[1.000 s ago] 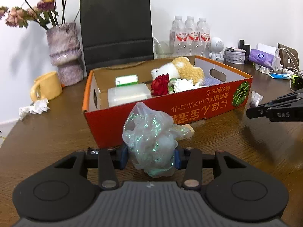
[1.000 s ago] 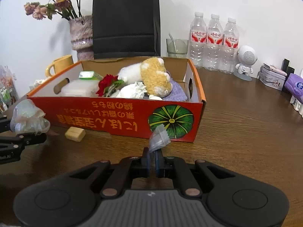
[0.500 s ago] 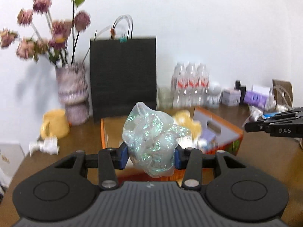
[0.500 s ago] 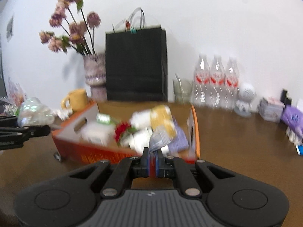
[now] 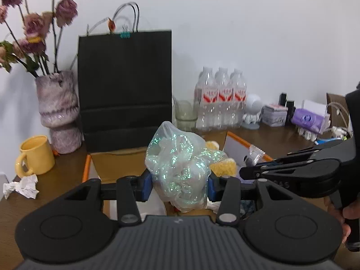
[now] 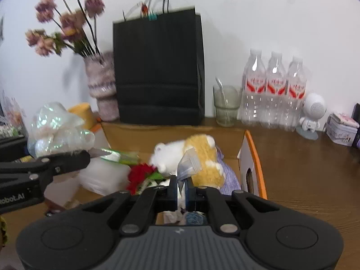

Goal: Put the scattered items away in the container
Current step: 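Lift both held items over the box and open both grippers inside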

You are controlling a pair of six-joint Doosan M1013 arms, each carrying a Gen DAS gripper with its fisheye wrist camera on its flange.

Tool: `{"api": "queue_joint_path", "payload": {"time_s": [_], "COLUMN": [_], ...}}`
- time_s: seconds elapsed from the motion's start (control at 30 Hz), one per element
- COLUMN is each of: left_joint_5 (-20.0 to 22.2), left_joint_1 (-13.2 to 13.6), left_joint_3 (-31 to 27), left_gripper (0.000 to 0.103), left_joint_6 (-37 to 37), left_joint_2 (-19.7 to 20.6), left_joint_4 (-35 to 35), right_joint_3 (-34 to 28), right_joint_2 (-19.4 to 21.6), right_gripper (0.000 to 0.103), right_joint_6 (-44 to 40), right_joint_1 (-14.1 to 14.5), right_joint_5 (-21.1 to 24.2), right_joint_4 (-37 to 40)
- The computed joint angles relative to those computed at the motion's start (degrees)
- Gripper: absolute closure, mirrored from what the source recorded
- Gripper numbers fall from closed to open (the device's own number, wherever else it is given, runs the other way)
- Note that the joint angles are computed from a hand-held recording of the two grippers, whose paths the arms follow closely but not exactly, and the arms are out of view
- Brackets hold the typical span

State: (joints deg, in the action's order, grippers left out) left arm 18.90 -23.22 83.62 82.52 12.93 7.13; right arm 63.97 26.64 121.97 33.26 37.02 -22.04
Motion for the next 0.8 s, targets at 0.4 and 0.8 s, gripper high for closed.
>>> {"api": "queue_joint_path", "payload": {"time_s": [0.4,0.8], "left_joint_5": [7.3,7.7], "left_joint_1": [0.4,0.8], "left_joint_3": [-2.8,-2.4], "left_gripper": [0.057,0.023], "left_joint_6": [4.7,5.9], "left_joint_2": [3.3,3.3], "left_joint_4": [-4.1,-5.4], "right_joint_3": [-4.3,-4.9], "right_joint_2": [3.9,4.6], "right_gripper": [0.098,0.065], "right_joint_6": [-3.5,-4.8], "right_joint_1": [-0.4,-0.7], "right_joint_5": [7.8,10.3], "right_joint_4": [2.0,4.0]}}
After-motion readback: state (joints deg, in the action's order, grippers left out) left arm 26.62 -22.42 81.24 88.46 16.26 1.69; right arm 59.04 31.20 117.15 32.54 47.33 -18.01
